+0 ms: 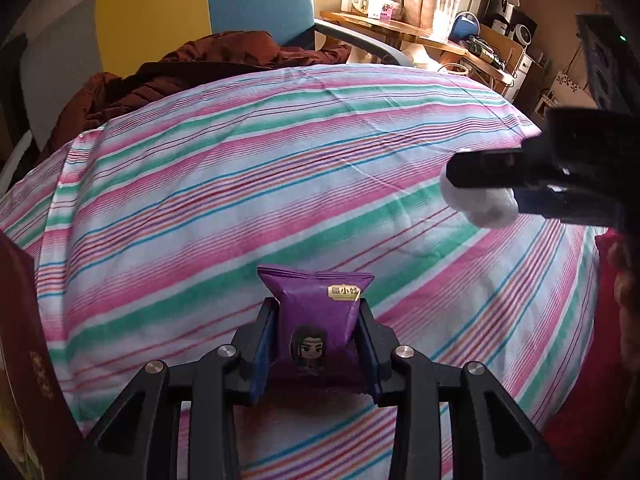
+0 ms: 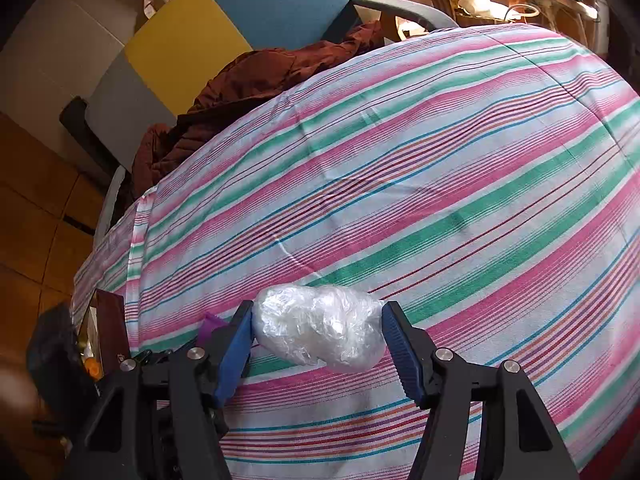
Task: Organize objects
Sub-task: 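Lift the purple packet and plastic bag and carry them toward the gold tray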
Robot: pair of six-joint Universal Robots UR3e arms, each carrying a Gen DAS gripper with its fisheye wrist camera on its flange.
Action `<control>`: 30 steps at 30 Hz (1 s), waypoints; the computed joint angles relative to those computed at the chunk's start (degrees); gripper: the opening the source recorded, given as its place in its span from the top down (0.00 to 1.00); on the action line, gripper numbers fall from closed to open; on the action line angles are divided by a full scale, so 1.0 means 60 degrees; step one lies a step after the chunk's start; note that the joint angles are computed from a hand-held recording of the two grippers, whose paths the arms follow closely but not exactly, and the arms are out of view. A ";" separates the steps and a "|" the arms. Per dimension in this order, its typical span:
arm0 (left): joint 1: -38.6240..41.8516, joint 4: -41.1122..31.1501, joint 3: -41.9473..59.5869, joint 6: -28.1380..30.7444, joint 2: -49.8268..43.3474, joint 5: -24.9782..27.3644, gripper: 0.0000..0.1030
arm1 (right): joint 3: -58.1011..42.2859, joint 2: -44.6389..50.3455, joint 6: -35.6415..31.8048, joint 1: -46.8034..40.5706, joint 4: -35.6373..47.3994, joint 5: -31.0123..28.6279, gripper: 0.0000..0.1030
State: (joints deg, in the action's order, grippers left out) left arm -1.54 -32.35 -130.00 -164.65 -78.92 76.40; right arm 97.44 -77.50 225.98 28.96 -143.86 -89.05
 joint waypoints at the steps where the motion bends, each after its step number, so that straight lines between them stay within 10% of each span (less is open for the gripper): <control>1: 0.0157 0.0157 -0.0413 0.0025 0.0365 -0.0069 0.64 | -0.0038 0.0028 -0.0057 0.0002 -0.0007 0.0056 0.38; 30: 0.1286 0.1883 -0.2763 0.0695 0.1843 -0.0994 0.62 | -0.0769 0.0508 -0.0397 0.0030 0.0822 0.0290 0.38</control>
State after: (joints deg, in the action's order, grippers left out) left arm 6.17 -21.05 -146.57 -160.48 -67.86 70.44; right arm 92.83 -74.45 223.59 29.14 -138.93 -87.31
